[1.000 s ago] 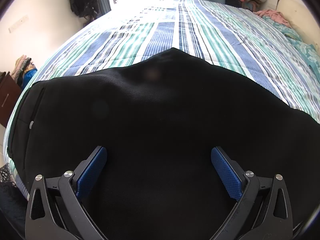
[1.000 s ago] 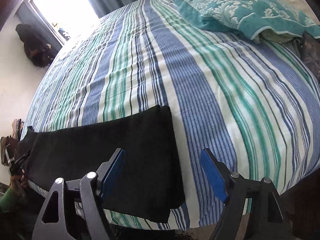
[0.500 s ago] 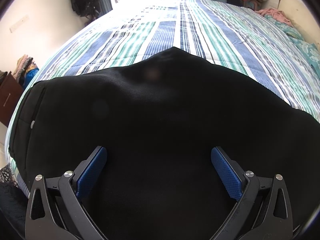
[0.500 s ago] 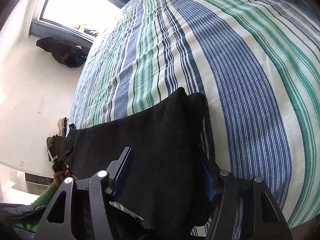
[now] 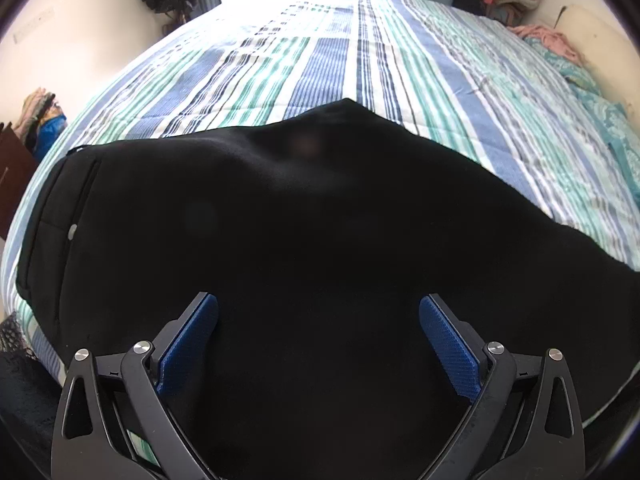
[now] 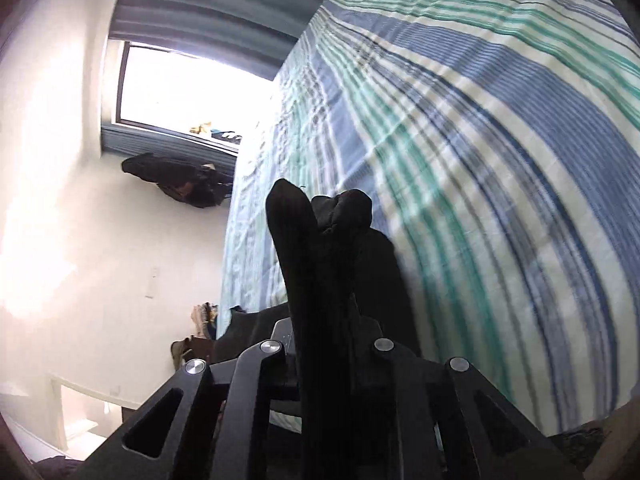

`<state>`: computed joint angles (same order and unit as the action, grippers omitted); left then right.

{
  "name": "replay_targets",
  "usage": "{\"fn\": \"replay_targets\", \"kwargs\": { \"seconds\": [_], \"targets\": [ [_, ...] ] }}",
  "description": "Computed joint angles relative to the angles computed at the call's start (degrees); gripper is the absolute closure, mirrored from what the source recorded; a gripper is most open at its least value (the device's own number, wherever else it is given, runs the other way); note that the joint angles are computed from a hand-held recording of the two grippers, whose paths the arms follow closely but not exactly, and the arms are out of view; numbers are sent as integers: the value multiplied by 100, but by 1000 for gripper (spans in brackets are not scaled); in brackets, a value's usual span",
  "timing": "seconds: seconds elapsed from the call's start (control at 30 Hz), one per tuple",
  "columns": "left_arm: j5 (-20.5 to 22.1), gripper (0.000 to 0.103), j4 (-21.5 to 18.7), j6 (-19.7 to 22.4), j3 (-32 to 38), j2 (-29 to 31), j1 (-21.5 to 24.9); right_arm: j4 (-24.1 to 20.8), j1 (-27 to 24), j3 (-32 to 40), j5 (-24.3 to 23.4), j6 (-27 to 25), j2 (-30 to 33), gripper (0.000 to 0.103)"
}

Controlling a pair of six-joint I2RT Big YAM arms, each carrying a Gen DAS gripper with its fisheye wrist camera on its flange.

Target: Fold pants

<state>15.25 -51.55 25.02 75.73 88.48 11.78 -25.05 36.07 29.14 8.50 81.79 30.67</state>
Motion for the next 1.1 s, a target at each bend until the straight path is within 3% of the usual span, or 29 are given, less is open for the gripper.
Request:
{"fn": "replay_targets", "kwargs": {
  "seconds": [0.1, 0.23, 0.33, 0.4, 0.47, 0.57, 0.6, 0.63, 0.67, 0.7, 0.8, 0.87, 0.93, 1.0, 1.07, 1.1],
  "targets": [
    [440, 2, -36, 92, -42, -132, 283, 1188, 491, 319, 218, 115, 910, 88],
    [788, 2, -150, 37, 96, -17, 621, 2837, 818, 1007, 71, 187, 2644, 88],
    [960, 2, -281, -172, 328, 150, 763, 3360, 923, 1866, -207, 122, 3976, 88],
    [1126, 2, -361, -299, 448, 224, 852, 3391, 966, 2542, -366, 83, 4794, 88],
    [1204, 2, -414, -381, 509, 270, 905, 3234, 1014, 3273, -461, 43, 5538, 88],
    [1223, 2, -482, -354, 527, 295, 933, 2330, 1106, 4528, -554, -240, 6523, 85],
    [1227, 2, -503, -302, 516, 286, 929, 1728, 1164, 5036, -517, -406, 6835, 80],
    [1234, 2, -516, -233, 495, 263, 928, 1198, 1207, 5493, -486, -509, 7113, 68],
    [1267, 2, -520, -167, 461, 218, 935, 956, 1253, 5771, -502, -550, 7333, 56],
    [1330, 2, -524, -115, 444, 186, 948, 838, 1280, 5937, -508, -611, 7434, 56],
    [1672, 2, -663, 17, 440, 98, 1013, 606, 1411, 5953, 67, -1061, 7246, 50],
    [1999, 2, -916, 195, 456, 30, 1013, 127, 1544, 5766, 661, -1517, 6863, 35],
    [2359, 3, -1238, 574, 398, -102, 951, -399, 1757, 5564, 1328, -1834, 6505, 32],
    [2493, 10, -1486, 1132, 207, -326, 792, -758, 1979, 5173, 1865, -1818, 6113, 32],
    [2356, 33, -1657, 1601, 33, -496, 567, -1107, 2290, 4787, 2387, -1404, 5792, 32],
    [2232, 35, -1704, 1754, -63, -562, 452, -1277, 2389, 4696, 2549, -1158, 5705, 32]
  ]
}}
